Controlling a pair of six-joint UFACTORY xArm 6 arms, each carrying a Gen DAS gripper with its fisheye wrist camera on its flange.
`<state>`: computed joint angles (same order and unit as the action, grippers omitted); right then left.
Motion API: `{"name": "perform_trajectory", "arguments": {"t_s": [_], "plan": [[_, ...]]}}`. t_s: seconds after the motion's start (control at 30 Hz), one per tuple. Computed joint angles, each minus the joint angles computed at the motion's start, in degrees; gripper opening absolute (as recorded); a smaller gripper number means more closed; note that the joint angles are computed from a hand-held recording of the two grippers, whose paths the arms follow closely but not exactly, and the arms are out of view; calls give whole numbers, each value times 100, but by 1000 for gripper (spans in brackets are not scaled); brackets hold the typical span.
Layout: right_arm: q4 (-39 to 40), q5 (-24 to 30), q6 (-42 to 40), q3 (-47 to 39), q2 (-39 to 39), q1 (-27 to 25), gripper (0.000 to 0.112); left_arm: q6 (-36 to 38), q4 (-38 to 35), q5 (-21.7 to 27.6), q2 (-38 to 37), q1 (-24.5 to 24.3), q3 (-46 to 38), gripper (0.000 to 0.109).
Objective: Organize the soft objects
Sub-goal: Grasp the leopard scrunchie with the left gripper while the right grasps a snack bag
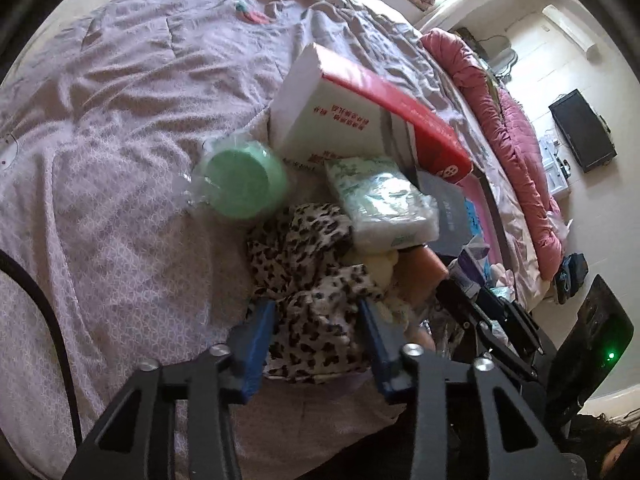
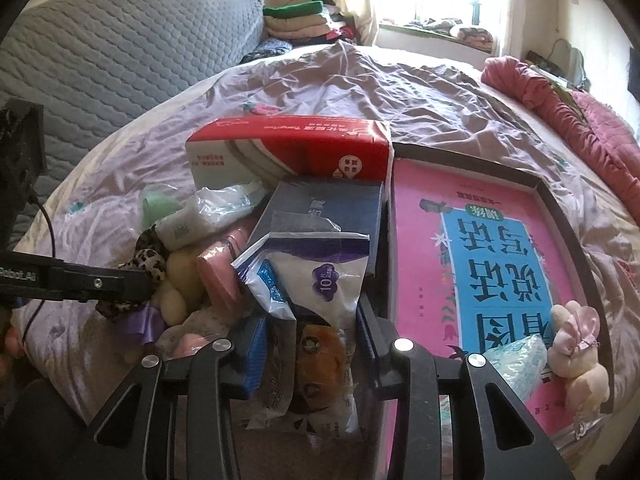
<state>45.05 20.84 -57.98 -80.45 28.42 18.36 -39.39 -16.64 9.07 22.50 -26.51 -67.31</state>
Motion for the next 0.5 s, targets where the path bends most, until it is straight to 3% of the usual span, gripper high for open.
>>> {"name": "perform_trajectory", "arguments": {"t_s": [0.13,0.5], "plan": [[183,-31,-161,28,-37,-5,40,-241,435,-185,-70,8,59,17],[509,48,-382,31,-115,-46,40,-2212,2842,-121,-356,235,158,15]]}}
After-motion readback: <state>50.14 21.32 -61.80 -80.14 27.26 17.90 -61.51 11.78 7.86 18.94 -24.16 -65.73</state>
